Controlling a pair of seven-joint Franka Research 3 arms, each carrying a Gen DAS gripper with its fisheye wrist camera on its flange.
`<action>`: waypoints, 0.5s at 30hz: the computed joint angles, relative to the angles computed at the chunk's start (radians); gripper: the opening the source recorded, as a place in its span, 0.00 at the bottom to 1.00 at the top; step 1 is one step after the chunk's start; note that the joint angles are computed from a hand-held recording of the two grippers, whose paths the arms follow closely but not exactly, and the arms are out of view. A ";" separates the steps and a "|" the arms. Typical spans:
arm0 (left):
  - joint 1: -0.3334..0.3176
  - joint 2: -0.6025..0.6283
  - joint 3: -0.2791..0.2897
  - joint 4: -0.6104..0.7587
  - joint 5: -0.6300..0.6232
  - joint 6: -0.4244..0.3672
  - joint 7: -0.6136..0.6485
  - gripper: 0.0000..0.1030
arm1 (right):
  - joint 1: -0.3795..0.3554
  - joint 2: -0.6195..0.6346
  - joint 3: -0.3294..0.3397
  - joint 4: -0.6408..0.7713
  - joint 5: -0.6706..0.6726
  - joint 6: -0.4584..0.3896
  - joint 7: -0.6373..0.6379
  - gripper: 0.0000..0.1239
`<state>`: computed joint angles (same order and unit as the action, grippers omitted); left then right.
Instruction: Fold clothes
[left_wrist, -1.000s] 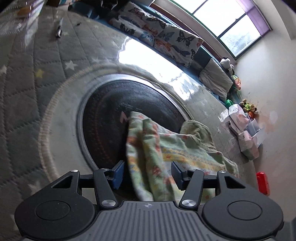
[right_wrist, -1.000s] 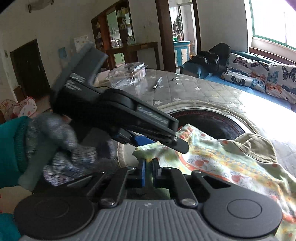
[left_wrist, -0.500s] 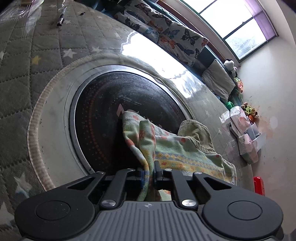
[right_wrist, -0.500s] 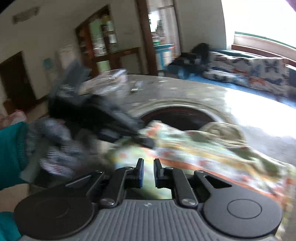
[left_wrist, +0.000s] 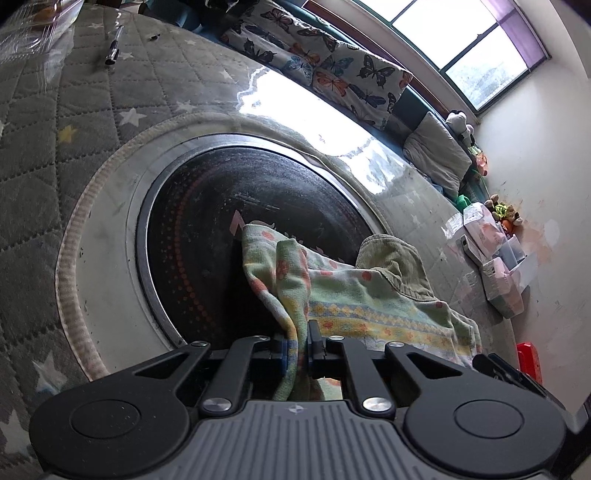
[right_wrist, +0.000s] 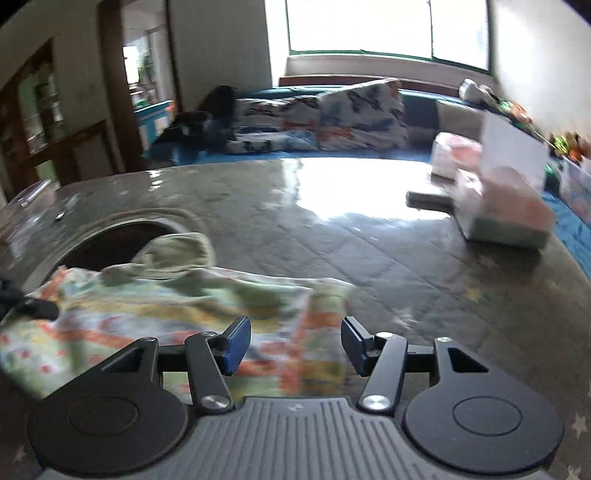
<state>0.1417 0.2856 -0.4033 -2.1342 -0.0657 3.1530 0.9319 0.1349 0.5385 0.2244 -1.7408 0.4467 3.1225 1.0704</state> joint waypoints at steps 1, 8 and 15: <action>-0.009 -0.001 0.010 0.001 0.005 -0.003 -0.004 0.10 | 0.019 0.010 -0.024 0.010 -0.003 -0.003 0.019 0.45; -0.042 -0.002 0.047 0.009 0.020 -0.019 -0.014 0.10 | -0.045 0.044 0.051 0.038 0.039 -0.017 -0.012 0.36; -0.157 -0.010 0.171 0.020 0.112 -0.026 -0.078 0.09 | -0.062 0.029 0.095 0.012 0.073 0.021 -0.021 0.08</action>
<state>-0.0154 0.2755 -0.2322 -2.1140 0.0466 3.1268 0.8540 0.0730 0.5672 0.3197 -1.7292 0.5201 3.1439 1.0490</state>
